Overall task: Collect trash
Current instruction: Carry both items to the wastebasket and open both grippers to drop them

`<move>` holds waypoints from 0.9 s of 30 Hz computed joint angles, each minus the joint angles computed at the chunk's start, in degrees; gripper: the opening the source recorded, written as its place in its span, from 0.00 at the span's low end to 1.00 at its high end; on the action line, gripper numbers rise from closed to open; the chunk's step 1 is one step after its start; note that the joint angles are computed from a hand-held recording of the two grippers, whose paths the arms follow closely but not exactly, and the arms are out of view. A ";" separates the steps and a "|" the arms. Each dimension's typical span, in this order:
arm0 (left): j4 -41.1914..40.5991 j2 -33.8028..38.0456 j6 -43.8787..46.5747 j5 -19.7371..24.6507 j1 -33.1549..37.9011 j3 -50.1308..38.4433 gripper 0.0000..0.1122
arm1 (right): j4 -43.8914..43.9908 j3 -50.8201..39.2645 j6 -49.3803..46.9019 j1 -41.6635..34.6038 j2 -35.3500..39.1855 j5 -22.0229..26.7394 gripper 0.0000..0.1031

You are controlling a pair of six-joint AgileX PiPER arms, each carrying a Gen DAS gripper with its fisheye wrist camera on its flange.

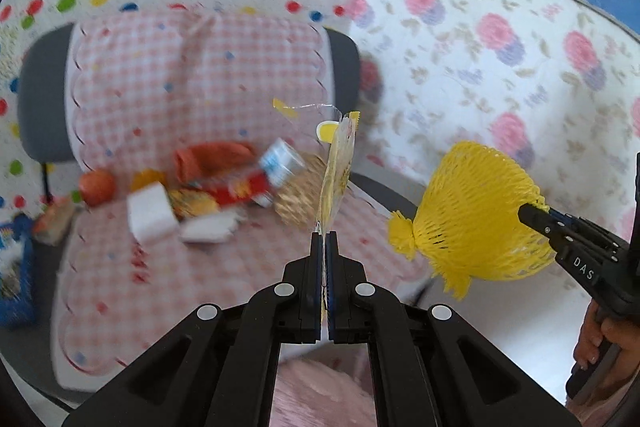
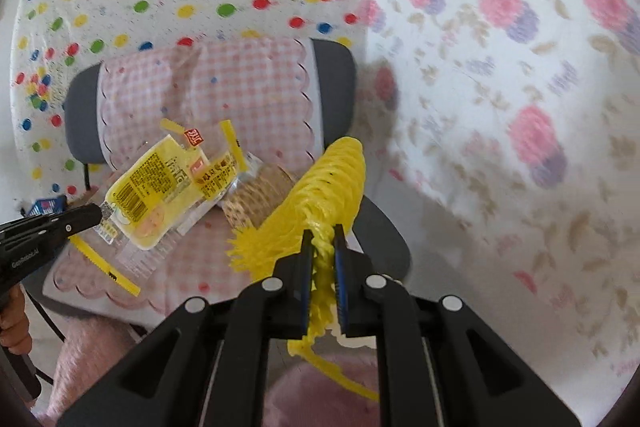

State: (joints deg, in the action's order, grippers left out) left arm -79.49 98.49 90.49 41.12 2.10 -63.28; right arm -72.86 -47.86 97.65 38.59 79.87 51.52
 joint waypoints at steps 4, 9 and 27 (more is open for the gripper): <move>-1.12 -1.85 5.71 1.62 -1.76 7.26 0.02 | 3.11 6.37 5.15 7.17 -2.36 8.69 0.09; -1.16 -2.84 10.17 2.25 -4.42 13.65 0.02 | 9.00 11.68 9.72 13.62 -3.75 14.49 0.09; -7.73 4.54 17.19 -8.17 -17.72 15.74 0.03 | 8.86 20.61 21.22 11.67 3.98 7.50 0.10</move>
State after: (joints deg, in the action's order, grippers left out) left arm -87.22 103.03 107.68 32.95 -15.62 -47.55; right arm -64.00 -27.25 118.87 50.26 83.85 59.03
